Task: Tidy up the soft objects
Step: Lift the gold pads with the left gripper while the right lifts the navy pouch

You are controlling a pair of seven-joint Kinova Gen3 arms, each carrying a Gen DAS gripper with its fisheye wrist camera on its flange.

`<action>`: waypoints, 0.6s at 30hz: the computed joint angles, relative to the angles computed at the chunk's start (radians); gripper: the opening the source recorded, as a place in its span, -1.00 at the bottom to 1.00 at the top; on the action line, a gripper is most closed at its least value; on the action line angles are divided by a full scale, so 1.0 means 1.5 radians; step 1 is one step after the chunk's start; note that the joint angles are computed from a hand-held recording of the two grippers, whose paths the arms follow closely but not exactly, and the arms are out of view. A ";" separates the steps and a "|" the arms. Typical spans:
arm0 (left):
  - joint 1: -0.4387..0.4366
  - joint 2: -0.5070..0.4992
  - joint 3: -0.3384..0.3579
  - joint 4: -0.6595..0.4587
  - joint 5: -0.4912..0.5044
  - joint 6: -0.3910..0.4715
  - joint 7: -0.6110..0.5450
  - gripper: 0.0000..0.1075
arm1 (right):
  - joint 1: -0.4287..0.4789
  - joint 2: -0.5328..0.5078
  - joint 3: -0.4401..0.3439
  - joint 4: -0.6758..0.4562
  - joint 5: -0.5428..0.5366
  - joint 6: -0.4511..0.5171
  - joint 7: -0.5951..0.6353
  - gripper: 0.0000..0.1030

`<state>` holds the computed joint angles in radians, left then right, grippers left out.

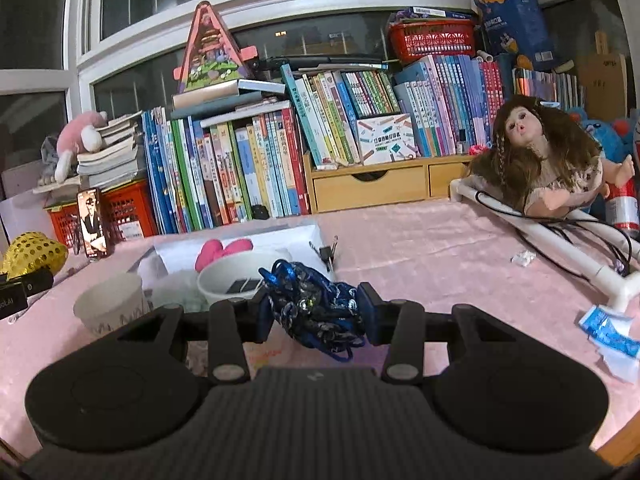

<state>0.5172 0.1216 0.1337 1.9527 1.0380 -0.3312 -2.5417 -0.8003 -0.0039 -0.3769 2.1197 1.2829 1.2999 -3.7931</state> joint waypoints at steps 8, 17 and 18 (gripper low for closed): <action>0.009 0.013 -0.068 -0.069 0.119 0.127 -0.108 -0.24 | 0.037 -0.032 0.014 -0.010 0.026 -0.036 0.042 -0.50; 0.020 0.014 -0.078 -0.052 0.068 0.131 -0.052 -0.24 | 0.070 -0.069 -0.003 0.065 -0.011 -0.155 -0.041 0.11; 0.018 0.013 -0.075 -0.050 0.046 0.130 -0.030 -0.24 | 0.070 -0.073 -0.004 0.076 -0.010 -0.177 -0.043 0.17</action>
<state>0.5439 0.1416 0.0216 1.8784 1.1075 -0.1357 -2.5865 -0.6954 -0.1133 -0.3822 2.2330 1.2675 1.0345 -3.8575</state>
